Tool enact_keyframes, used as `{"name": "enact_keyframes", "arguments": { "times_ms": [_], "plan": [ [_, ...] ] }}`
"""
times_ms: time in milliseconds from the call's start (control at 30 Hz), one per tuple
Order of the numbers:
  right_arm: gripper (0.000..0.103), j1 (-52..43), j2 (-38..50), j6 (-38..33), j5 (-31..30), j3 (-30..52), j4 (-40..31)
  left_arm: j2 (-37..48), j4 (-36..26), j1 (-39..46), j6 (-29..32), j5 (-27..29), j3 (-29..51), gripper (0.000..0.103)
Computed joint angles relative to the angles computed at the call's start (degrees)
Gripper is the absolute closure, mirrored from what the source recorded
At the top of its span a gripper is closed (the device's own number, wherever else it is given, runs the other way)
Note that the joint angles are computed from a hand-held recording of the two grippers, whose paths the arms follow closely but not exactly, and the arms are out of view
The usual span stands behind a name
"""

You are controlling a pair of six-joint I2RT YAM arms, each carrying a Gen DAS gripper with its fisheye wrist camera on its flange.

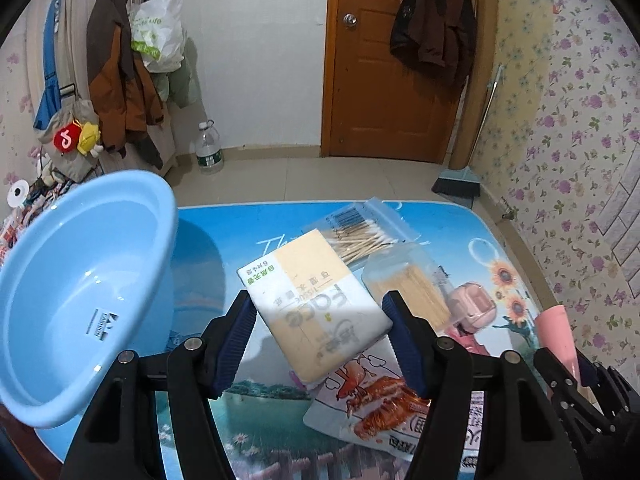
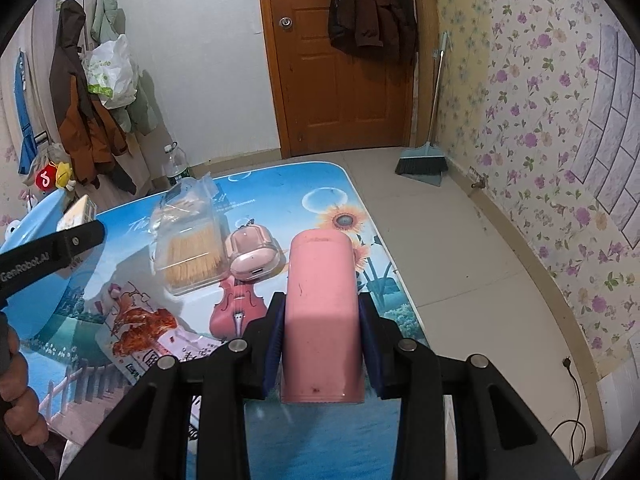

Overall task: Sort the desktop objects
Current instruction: 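Grasp the white tissue box with the left gripper and lift it, then carry the tissue box over the blue basin and open the left gripper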

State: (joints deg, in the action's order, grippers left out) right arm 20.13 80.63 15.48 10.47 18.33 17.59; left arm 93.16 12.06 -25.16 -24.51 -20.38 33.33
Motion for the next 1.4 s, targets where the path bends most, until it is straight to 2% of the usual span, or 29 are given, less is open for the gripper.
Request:
{"name": "enact_keyframes", "arguments": {
  "times_ms": [300,600,833,933,1067,1133,1400],
  "plan": [
    [0.067,6.9,-15.3,2.1,6.7,-0.6,-12.1,-13.8,-5.8,-2.5,-0.4,-2.2,-4.6,0.04],
    [0.067,18.1,-27.4,9.0,15.8,2.5,-28.2,-34.4,-19.1,-4.7,-0.9,-5.3,-8.9,0.04],
    [0.067,26.4,-31.0,14.3,21.4,6.3,-37.2,-51.8,-32.6,-4.4,-2.5,-7.5,-11.7,0.04],
    [0.067,29.8,-32.1,16.3,23.9,8.2,-40.6,-61.1,-40.0,-2.7,-2.0,-7.3,-12.8,0.04],
    [0.067,35.3,-32.9,19.2,28.2,10.3,-44.4,-69.3,-47.5,0.3,-0.8,-5.2,-12.6,0.04],
    [0.067,37.4,-33.0,20.6,29.7,11.2,-46.0,-72.7,-51.0,0.0,-0.3,-5.9,-12.2,0.04],
    [0.067,43.2,-30.4,24.5,33.5,15.1,-50.4,-78.8,-56.2,4.6,0.8,-3.0,-12.2,0.04]
  ]
}}
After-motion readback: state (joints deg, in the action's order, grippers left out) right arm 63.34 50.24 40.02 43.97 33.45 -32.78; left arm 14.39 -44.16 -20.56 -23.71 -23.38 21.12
